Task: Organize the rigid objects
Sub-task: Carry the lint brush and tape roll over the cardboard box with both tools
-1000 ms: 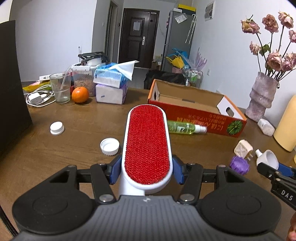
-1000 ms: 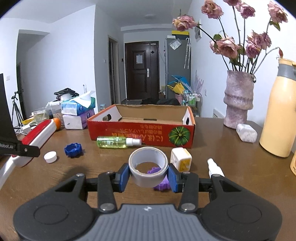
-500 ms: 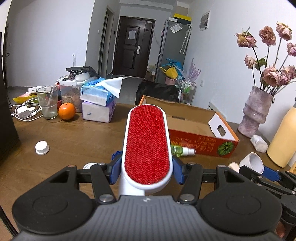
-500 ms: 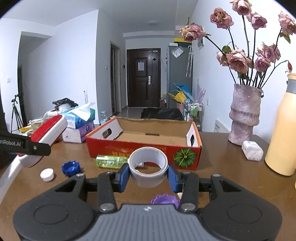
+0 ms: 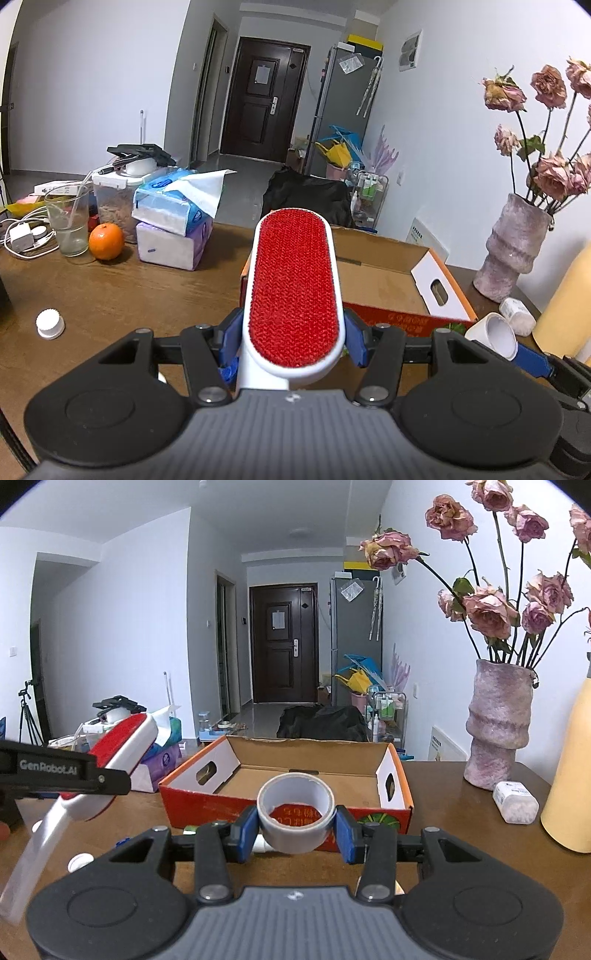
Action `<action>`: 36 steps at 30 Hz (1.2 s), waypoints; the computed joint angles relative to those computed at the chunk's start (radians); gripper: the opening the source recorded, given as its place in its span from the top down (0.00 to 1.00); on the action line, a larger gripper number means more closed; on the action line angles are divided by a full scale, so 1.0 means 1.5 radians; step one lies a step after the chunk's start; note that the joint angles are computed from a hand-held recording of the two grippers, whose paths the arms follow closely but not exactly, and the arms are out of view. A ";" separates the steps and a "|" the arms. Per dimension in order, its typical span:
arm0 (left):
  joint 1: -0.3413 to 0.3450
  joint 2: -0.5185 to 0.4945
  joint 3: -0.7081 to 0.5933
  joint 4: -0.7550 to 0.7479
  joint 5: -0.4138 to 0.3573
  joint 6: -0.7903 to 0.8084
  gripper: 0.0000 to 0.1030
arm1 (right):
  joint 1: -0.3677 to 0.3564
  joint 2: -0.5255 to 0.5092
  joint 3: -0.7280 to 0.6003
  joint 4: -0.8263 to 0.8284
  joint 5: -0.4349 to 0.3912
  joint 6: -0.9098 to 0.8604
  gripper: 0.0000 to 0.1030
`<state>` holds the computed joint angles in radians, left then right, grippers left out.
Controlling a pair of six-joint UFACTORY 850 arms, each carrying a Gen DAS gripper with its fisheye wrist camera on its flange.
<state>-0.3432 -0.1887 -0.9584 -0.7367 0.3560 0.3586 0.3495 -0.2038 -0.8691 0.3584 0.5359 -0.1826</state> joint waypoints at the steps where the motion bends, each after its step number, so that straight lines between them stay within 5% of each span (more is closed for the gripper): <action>1: 0.001 -0.005 -0.006 -0.004 0.002 0.003 0.45 | -0.001 -0.004 -0.006 -0.002 -0.003 0.000 0.58; 36: 0.019 -0.169 -0.211 -0.099 -0.033 0.144 0.45 | -0.029 -0.176 -0.248 0.026 -0.092 -0.016 0.58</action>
<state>-0.3148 -0.4427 -1.2754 -0.8860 0.3070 0.5753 0.3056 -0.4681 -1.2411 0.3967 0.3985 -0.2063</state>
